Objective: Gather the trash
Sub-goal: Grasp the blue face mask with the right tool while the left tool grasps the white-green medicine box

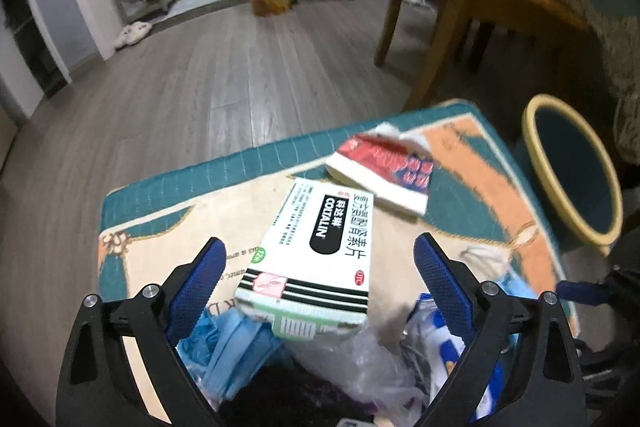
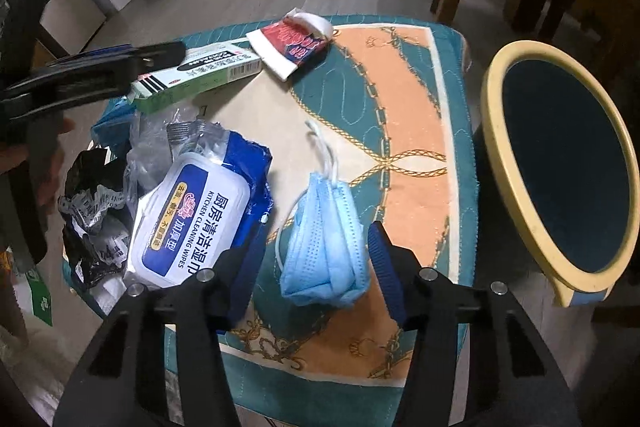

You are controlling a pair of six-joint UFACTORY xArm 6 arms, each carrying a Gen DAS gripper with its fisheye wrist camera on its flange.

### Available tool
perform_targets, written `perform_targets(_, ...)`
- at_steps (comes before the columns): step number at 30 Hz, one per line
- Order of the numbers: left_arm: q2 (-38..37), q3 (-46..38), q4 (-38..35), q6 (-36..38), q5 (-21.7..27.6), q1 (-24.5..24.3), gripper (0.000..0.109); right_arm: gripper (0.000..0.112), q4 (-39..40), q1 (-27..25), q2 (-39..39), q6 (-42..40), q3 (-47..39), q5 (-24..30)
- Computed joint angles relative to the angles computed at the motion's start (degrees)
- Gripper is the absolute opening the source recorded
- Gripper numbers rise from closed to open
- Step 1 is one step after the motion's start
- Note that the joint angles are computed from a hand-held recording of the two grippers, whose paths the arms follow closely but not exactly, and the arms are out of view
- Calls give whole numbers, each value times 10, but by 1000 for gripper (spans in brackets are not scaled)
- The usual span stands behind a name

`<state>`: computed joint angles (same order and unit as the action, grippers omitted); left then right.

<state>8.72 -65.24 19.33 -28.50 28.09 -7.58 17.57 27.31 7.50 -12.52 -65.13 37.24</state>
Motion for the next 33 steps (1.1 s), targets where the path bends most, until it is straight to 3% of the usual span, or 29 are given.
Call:
perform_targets(10,40,-21,-115,99,29,17,93,48,-11,-3,33,-5,-22,26)
perform_targets(15,37,-19,-109,115,41,11,77,39,-21,1,36,2,-23,28)
perform_targets(25,12,-5,-110,128,29,7,75,21,-10,-1,20,0,-16,27)
perform_targets(28,-5,5,-97,121,27,6,74,5,-6,-3,12,-13,-22,30)
perform_targets(33,-34,23,-72,107,27,6,71,3,0,0,-4,-19,-15,24)
